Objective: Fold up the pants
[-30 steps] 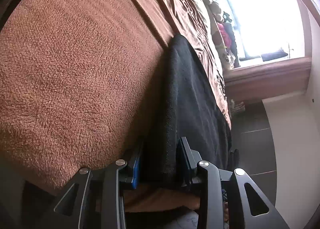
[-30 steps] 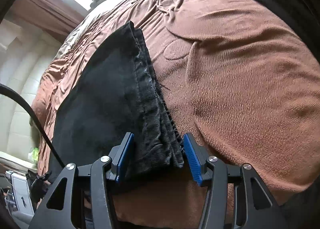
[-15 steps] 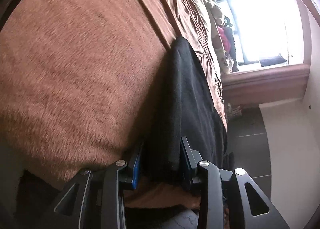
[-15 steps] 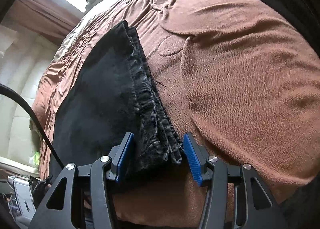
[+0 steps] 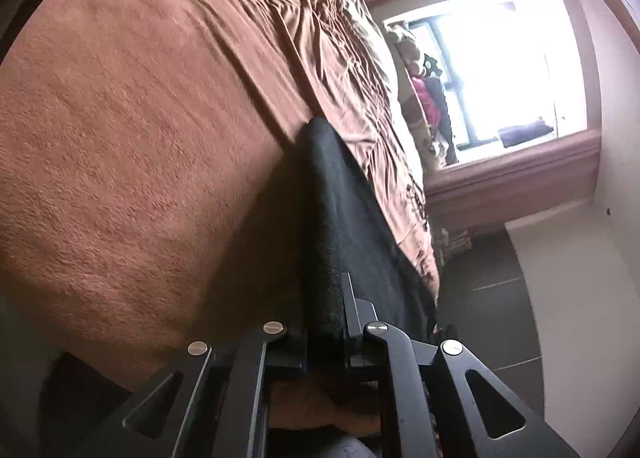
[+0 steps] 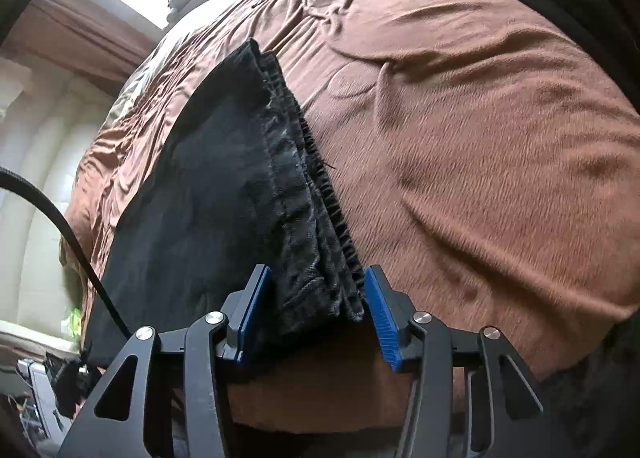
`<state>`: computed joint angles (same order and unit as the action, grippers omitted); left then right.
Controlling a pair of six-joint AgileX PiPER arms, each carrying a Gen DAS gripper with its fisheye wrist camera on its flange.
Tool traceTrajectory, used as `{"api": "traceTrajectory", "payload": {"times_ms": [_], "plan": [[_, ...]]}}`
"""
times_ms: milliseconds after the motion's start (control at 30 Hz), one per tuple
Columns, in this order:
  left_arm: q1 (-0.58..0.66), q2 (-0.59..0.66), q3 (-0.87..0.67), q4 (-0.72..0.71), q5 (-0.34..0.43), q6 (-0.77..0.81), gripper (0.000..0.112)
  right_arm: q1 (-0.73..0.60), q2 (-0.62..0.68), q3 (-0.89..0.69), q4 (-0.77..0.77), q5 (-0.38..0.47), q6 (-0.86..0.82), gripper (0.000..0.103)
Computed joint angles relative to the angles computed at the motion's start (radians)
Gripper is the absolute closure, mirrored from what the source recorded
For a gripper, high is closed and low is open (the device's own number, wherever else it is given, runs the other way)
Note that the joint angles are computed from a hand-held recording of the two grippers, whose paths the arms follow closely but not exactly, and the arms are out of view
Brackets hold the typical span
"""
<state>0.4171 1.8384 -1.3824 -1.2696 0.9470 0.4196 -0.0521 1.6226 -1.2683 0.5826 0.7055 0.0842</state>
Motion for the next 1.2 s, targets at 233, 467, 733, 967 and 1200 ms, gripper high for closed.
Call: {"api": "traceTrajectory", "payload": {"times_ms": [233,467,733,967,1200], "plan": [[0.044,-0.013,0.079,-0.039,0.032,0.056,0.101,0.006,-0.033,0.026,-0.017,0.014,0.018,0.061],[0.034,0.017,0.052,0.010,0.044,0.016,0.097,0.015,-0.170,0.068,-0.161,-0.023,0.156,0.061],[0.039,0.028,0.036,0.039,0.073,-0.010,0.080,0.168,-0.224,0.004,-0.278,-0.054,0.210,0.061],[0.065,0.039,0.036,0.016,0.107,0.021,0.076,0.283,-0.146,-0.059,-0.290,-0.076,0.209,0.061],[0.023,0.087,0.008,0.000,0.110,0.035,0.076,0.364,0.060,-0.265,-0.321,-0.040,0.220,0.061]]}}
